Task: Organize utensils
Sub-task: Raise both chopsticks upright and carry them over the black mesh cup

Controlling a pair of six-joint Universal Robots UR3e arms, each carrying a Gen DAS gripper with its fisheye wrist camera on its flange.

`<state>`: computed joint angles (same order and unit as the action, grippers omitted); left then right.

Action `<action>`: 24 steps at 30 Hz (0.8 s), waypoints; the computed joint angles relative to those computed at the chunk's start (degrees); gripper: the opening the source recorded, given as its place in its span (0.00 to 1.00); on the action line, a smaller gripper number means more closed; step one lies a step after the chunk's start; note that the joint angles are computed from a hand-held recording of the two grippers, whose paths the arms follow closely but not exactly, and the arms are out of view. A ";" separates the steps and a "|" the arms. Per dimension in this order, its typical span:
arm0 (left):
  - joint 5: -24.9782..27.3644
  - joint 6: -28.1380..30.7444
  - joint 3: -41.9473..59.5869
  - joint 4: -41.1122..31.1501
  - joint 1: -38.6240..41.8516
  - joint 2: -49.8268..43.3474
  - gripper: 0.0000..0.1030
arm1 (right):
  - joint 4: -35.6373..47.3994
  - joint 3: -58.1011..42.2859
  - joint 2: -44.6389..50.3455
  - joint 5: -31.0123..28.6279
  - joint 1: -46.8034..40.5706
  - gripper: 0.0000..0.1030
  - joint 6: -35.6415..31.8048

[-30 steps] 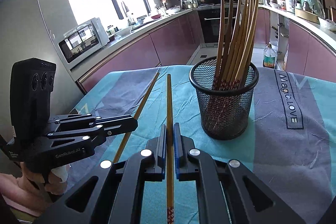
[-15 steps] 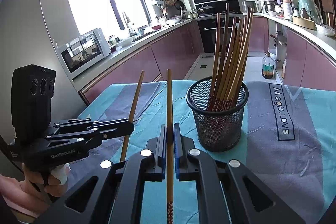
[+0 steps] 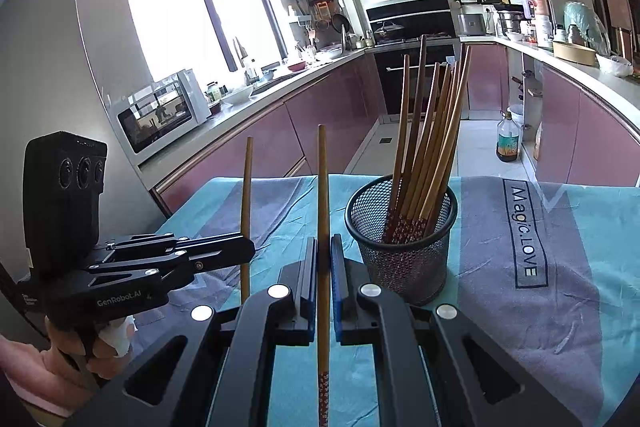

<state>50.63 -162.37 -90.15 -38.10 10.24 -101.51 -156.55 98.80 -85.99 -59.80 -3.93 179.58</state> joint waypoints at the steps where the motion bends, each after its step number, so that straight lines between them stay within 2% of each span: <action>1: -0.09 -0.15 0.58 -0.31 -0.12 -0.12 0.07 | 0.01 -0.17 -0.01 -0.02 -0.01 0.05 0.07; 24: -4.40 1.71 3.67 -4.27 2.81 1.75 0.07 | 0.21 -4.51 0.36 0.68 -1.74 0.05 -0.11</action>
